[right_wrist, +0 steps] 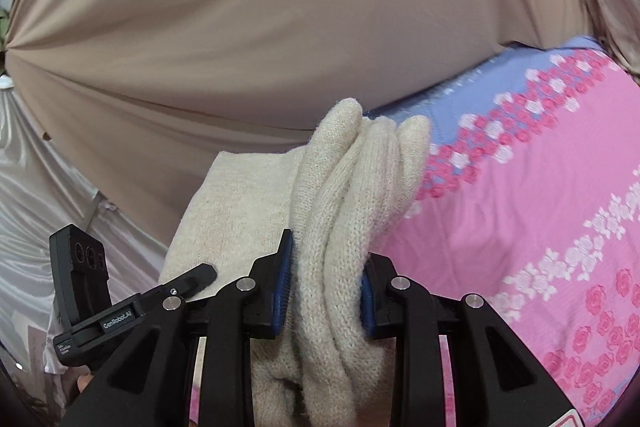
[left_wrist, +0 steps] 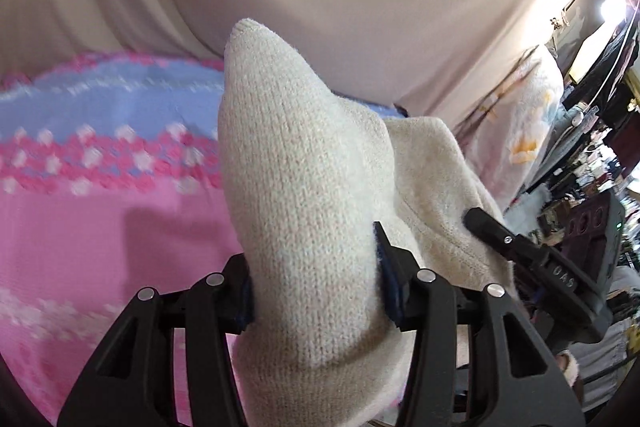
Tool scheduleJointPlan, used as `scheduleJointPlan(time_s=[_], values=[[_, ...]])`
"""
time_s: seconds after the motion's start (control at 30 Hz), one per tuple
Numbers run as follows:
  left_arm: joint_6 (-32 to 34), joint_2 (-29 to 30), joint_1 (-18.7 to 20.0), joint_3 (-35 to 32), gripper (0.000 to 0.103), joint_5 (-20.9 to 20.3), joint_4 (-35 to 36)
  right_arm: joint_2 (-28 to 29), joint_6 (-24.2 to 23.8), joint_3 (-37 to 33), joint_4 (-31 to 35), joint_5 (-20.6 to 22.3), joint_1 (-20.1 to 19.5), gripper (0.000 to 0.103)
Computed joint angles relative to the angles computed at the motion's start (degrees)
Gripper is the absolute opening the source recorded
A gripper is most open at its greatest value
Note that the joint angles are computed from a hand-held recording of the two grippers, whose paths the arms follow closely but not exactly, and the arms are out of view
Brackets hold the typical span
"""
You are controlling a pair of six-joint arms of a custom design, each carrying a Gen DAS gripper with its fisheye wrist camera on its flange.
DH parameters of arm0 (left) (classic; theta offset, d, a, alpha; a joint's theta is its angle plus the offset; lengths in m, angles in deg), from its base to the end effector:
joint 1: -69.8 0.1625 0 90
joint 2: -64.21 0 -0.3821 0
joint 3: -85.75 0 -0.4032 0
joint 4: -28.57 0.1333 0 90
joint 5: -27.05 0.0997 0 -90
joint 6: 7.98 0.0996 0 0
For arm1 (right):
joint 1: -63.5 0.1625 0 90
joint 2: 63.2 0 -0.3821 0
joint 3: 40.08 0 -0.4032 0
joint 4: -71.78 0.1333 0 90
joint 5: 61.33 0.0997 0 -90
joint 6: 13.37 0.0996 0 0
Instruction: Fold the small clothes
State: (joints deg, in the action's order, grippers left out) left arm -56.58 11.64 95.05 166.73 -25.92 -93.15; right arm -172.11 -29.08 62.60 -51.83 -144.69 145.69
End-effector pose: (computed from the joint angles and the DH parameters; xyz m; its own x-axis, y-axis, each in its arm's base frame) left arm -0.5425 -0.4696 0.2005 -0.9233 0.1482 -0.3543 0.3181 0.8121 -0.4892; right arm 0.0868 -0.4327 0.5556 -0.9853 -0.1467 0.0880 -0.1687 0.7490 -0.6408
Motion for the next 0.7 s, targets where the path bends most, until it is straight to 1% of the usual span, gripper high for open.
scheduleJointPlan(time_s=[0.23,0.47,0.7], values=[[-2.53,-8.09,-1.34,3.26,0.048,6.06,7.44,3.11,0.41,2.08,-3.47,-3.36,10.32,0.026],[-5.14,-16.54,-2.58,7.97,0.048,10.67,12.12,7.09,1.48,3.66,-6.62,-5.4,17.9,0.025],[-6.23,-24.14,-3.19,11.78,0.048,14.02,14.97,12.14,2.5,3.85,-10.74,-7.0,24.51,0.024]])
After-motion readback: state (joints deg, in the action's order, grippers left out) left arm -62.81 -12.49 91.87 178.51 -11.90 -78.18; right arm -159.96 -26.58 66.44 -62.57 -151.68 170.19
